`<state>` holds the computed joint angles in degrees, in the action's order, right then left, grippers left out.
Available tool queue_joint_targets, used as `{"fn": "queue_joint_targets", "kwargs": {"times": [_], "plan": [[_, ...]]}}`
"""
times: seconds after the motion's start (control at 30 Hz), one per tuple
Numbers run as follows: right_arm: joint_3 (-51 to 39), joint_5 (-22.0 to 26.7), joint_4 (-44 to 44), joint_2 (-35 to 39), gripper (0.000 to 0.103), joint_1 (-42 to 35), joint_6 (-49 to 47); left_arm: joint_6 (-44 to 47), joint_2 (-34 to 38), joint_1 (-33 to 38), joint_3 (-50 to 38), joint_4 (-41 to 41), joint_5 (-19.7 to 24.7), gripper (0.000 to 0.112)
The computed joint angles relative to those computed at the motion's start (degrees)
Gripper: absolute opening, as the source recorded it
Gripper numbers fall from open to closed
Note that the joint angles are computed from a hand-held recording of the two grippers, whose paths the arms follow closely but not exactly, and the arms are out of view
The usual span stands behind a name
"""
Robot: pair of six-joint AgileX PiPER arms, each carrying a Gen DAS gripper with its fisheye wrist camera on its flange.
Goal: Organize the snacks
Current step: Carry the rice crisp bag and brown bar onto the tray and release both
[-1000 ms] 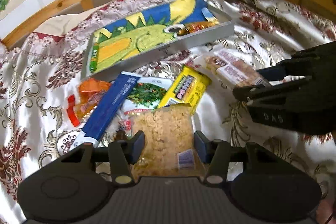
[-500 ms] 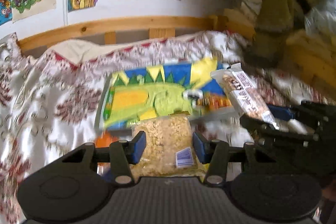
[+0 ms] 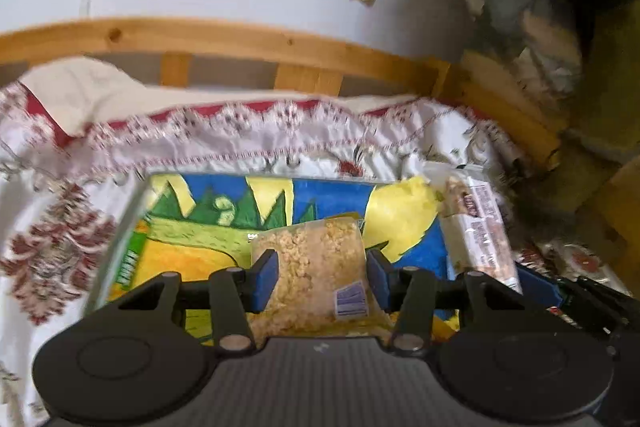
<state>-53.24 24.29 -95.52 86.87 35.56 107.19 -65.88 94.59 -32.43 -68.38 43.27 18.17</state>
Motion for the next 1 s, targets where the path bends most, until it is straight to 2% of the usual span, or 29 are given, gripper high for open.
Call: {"fn": "queue_joint_targets", "kwargs": {"times": [0.13, 0.27, 0.33, 0.47, 0.5, 0.53, 0.57, 0.67, 0.73, 0.8, 0.9, 1.0], "plan": [[-2.08, -3.54, 4.10, 4.00, 0.038, -4.48, -0.12, 1.03, 5.44, 0.68, -2.33, -2.06, -0.72, 0.053], [-4.25, -5.98, 10.72, 7.17, 0.038, -7.01, -3.64, 1.24, 7.90, -0.03, -3.45, -1.13, 1.03, 0.052], [-5.12, -6.09, 14.88, 8.35, 0.038, -7.35, -7.47, 1.50, 8.37, -0.30, -3.69, -0.73, 1.47, 0.052], [-5.64, -5.93, 17.15, 9.21, 0.039, -7.15, -10.64, 2.35, 9.13, -1.19, -4.24, -0.70, 2.76, 0.054], [-5.80, -5.52, 17.45, 9.31, 0.039, -6.94, -11.05, 1.85, 9.18, -1.47, -4.37, -0.15, 3.48, 0.059], [-5.93, -5.15, 18.17, 9.31, 0.040, -6.73, -11.94, 1.53, 9.28, -1.71, -4.64, -0.38, 4.56, 0.069], [-6.13, -4.54, 19.20, 9.40, 0.042, -6.47, -13.03, 2.16, 9.26, -1.69, -5.08, -1.86, 5.66, 0.072], [-4.79, -2.75, 17.03, 8.08, 0.059, -5.23, -10.45, 0.32, 6.73, -0.97, -3.33, -4.58, 6.46, 0.079], [-2.37, -2.30, 12.22, 5.79, 0.076, -4.23, -6.06, -2.31, 3.94, -0.82, -1.61, -4.27, 7.62, 0.087], [-0.99, 1.20, 12.15, 3.23, 0.080, -1.80, -6.68, -4.69, 0.72, -1.20, 0.13, -3.09, 9.27, 0.089], [1.94, 5.56, 10.43, -2.15, 0.089, 1.98, -6.33, -11.61, -5.32, -3.27, 3.58, 2.35, 12.77, 0.100], [5.24, 10.78, 8.31, -8.39, 0.097, 6.95, -5.00, -16.27, -11.67, -6.91, 6.78, 6.94, 17.99, 0.102]]}}
